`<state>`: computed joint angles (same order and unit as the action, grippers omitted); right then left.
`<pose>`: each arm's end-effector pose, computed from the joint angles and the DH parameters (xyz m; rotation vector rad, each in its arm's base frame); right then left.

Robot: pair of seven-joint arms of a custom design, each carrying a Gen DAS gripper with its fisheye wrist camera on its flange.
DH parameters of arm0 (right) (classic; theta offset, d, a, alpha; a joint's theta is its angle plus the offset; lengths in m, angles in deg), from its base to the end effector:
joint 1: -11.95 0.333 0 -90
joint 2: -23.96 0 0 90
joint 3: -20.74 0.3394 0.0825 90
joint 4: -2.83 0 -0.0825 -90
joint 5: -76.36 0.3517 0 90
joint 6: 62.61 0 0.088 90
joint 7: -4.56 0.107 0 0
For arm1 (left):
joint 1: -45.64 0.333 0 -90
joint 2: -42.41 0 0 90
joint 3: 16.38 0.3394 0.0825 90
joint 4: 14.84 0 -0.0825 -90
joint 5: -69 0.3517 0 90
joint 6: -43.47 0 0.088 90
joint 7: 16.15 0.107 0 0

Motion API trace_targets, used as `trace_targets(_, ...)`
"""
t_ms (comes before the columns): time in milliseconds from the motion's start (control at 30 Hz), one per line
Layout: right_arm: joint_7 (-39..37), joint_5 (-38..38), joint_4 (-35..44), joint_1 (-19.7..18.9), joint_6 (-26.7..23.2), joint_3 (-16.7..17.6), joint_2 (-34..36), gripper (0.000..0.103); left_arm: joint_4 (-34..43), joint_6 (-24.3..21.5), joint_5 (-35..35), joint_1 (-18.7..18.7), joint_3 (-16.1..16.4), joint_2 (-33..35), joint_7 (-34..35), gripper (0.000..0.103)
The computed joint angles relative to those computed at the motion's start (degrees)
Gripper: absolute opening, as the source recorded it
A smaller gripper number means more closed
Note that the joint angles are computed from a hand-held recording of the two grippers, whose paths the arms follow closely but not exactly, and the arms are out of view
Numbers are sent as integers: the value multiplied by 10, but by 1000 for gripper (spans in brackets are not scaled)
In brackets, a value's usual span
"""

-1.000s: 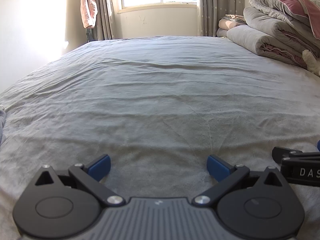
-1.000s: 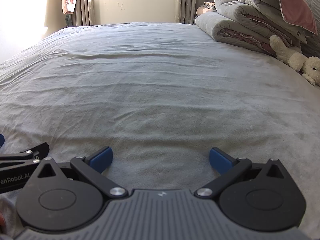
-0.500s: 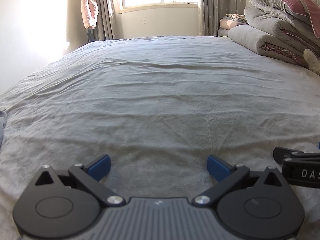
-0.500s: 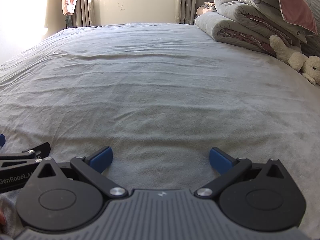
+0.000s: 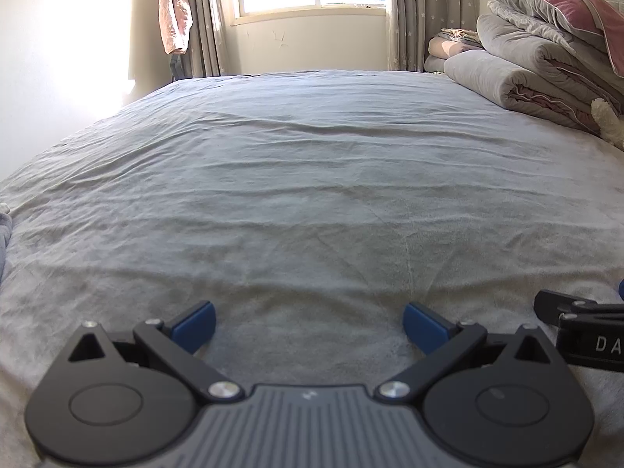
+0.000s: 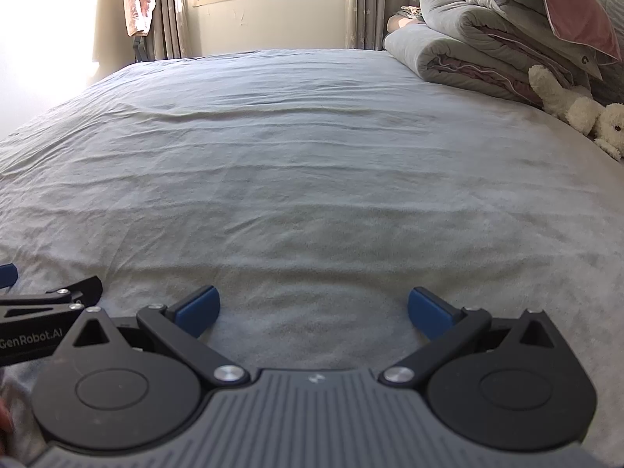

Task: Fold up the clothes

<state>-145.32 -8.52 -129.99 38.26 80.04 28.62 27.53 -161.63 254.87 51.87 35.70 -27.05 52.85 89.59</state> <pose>0.4123 0.2857 0.3693 -1.4537 1.9430 -0.9326 0.4708 -0.1331 0.3661 -1.4254 1.8935 -0.8828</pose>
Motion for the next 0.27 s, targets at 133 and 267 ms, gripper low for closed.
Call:
trace_targets(133,3,-4,-2,-2,5,-1,-2,103,1,-1,-8,-5,1,0,6,103)
trace_targets(267,2,-9,-6,-4,14,-2,-6,103,1,0,-9,-5,1,0,8,103)
